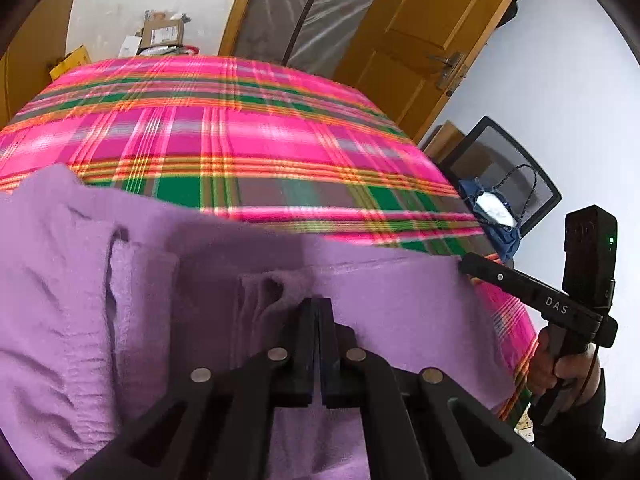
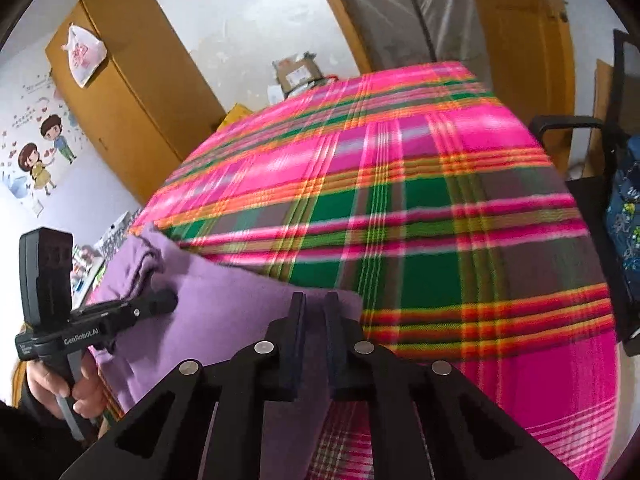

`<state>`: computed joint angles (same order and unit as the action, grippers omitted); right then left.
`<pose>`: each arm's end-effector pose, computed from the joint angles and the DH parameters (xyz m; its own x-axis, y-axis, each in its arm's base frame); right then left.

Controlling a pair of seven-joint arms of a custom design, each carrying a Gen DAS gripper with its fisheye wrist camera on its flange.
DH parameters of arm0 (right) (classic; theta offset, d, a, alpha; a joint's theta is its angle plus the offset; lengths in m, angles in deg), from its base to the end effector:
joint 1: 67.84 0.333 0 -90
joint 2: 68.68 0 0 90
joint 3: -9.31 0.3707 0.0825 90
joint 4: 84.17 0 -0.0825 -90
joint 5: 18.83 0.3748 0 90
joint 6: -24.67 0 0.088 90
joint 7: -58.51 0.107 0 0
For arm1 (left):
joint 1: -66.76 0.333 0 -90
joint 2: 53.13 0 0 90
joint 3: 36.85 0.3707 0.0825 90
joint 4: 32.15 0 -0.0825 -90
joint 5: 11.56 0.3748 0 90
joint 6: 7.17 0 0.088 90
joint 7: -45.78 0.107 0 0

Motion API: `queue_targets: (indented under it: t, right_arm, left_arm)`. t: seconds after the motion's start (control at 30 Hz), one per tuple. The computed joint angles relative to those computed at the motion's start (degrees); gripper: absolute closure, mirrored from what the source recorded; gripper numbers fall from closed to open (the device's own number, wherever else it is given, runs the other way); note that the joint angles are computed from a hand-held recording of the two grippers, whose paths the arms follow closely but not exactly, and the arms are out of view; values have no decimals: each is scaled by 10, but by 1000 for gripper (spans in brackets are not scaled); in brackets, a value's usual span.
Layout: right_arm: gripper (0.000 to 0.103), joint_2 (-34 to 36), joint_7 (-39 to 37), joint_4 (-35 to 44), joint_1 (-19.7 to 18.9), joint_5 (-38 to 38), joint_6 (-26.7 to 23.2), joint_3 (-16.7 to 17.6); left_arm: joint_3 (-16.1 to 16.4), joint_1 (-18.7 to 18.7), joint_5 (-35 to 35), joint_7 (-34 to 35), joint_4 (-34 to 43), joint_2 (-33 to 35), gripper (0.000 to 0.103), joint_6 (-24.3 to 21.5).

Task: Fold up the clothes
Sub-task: 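Hold the lilac fold closed in the left gripper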

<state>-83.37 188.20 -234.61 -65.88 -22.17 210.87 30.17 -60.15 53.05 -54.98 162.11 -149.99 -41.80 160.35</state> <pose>0.4067 0.1878 0.4928 -0.0345 -0.9245 -0.3797 -0.6890 0.2972 -0.6610 0.5290 -0.3256 0.4708 -0.4607 -0.8072 0.3689 -0.7844 0.1758 -0.5949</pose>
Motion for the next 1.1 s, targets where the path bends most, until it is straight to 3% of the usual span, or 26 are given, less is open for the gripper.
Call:
queue_targets:
  t: [0.07,0.17,0.27,0.33,0.47,0.63,0.83,0.9,0.97,1.1]
  right_arm:
    - [89,-12,12,-2,-44,-3,5,38]
    - [89,-15,7,-8,-30,0,15,21]
    - [89,-20,-2,-12,-39,3,21,40]
    - [88,-21,-12,-10,-54,-1,13,61]
    - [84,-20,6,5,-109,-33,-32,123]
    - [83,-59,45,-1,-132,-77,-32,151]
    - [82,-66,52,-3,-73,-116,-62,130]
    - [83,-65,67,2,-87,-140,-84,148]
    - [82,-71,83,1,-92,-159,-90,156]
    - [82,-78,89,-6,-50,-180,-102,126]
  left_arm:
    - [0,-2,1,1,2,1,102,17]
    - [5,-4,19,-21,11,12,102,19]
    - [5,0,35,-43,19,25,102,9]
    - [-17,20,6,-19,20,28,102,13]
    - [-24,27,-12,-6,14,19,102,12]
    - [-31,24,-54,48,-16,-11,102,38]
    - [-12,1,-94,96,-60,-41,102,39]
    - [-15,1,-145,146,-63,-44,102,43]
    - [-3,-10,-151,152,-69,-53,102,43]
    - [12,-26,-180,189,-79,-65,102,41]
